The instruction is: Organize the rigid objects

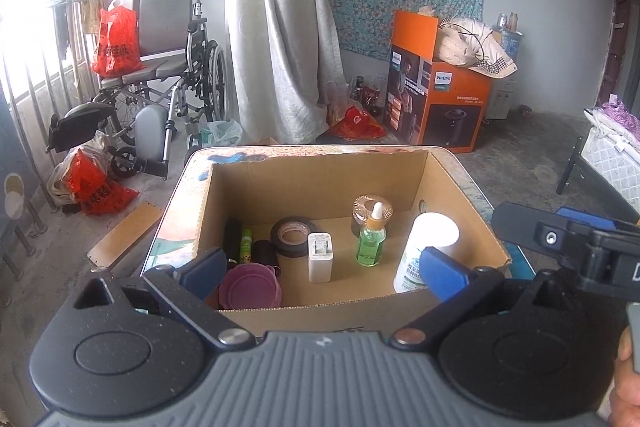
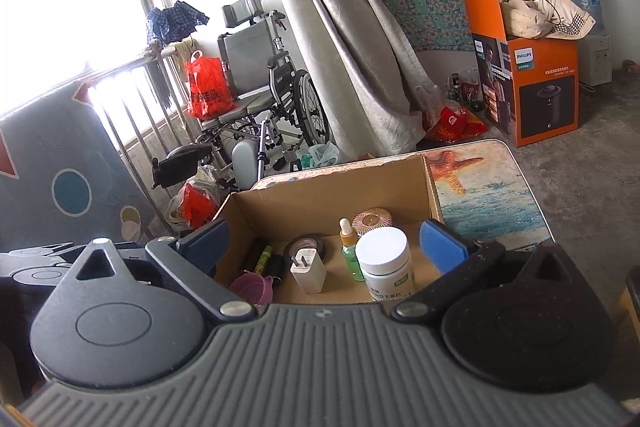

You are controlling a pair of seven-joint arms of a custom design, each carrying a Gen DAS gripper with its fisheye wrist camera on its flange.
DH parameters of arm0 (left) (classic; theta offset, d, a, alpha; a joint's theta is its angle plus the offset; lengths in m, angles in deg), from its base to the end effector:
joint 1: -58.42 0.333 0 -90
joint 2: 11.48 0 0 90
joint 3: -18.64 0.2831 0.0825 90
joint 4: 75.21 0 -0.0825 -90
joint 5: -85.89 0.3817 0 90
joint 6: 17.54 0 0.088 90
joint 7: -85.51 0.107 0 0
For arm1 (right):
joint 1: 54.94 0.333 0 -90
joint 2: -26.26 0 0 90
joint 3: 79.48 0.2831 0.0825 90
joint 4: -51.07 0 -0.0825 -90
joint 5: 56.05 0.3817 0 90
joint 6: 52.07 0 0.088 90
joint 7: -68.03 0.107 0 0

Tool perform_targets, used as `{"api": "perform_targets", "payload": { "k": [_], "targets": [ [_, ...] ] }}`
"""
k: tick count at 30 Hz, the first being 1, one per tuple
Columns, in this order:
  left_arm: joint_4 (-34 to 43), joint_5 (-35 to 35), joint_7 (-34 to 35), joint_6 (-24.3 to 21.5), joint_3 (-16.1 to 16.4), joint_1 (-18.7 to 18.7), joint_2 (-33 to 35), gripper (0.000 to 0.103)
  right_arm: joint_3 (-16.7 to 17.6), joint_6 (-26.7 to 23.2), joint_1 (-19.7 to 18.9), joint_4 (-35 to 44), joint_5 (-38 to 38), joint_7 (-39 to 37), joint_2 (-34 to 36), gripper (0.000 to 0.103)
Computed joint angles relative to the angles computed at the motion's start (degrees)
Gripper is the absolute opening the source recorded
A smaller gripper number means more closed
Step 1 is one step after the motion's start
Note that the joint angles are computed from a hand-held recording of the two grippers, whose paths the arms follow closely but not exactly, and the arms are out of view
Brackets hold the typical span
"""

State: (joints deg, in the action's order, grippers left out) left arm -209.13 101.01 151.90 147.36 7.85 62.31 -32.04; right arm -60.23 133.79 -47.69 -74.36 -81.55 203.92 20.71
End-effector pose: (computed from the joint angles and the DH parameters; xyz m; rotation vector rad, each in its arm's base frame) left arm 0.4938 -0.0831 0.5476 -1.7156 1.6331 -0.8176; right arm 0.4769 0.2912 0.5282 -1.5455 1.3274 -0.4655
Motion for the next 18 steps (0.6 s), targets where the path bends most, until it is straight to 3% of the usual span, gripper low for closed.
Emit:
{"api": "perform_targets", "payload": {
  "k": [2,4,6,18],
  "targets": [
    [0.4,1.7,-1.8,-1.0,-1.2,1.3,0.3,0.103,-0.2,-1.9,0.5,0.5,-0.9,-0.6,0.3,0.102],
    [0.6,3.6,-3.2,-1.9,-1.9,2.3,0.5,0.103,1.9,-4.0,-2.2,1.6,-8.6,4.9,0.6,0.102],
    [0.9,4.9,-4.3,-2.9,-2.1,2.6,0.9,0.103,2.2,-6.2,-2.4,2.5,-13.9,7.5,1.0,0.102],
    [1.6,9.7,-8.8,-5.3,-1.6,2.4,3.1,0.103,-3.3,-14.8,4.4,6.4,-30.4,20.7,4.0,0.102]
  ]
}}
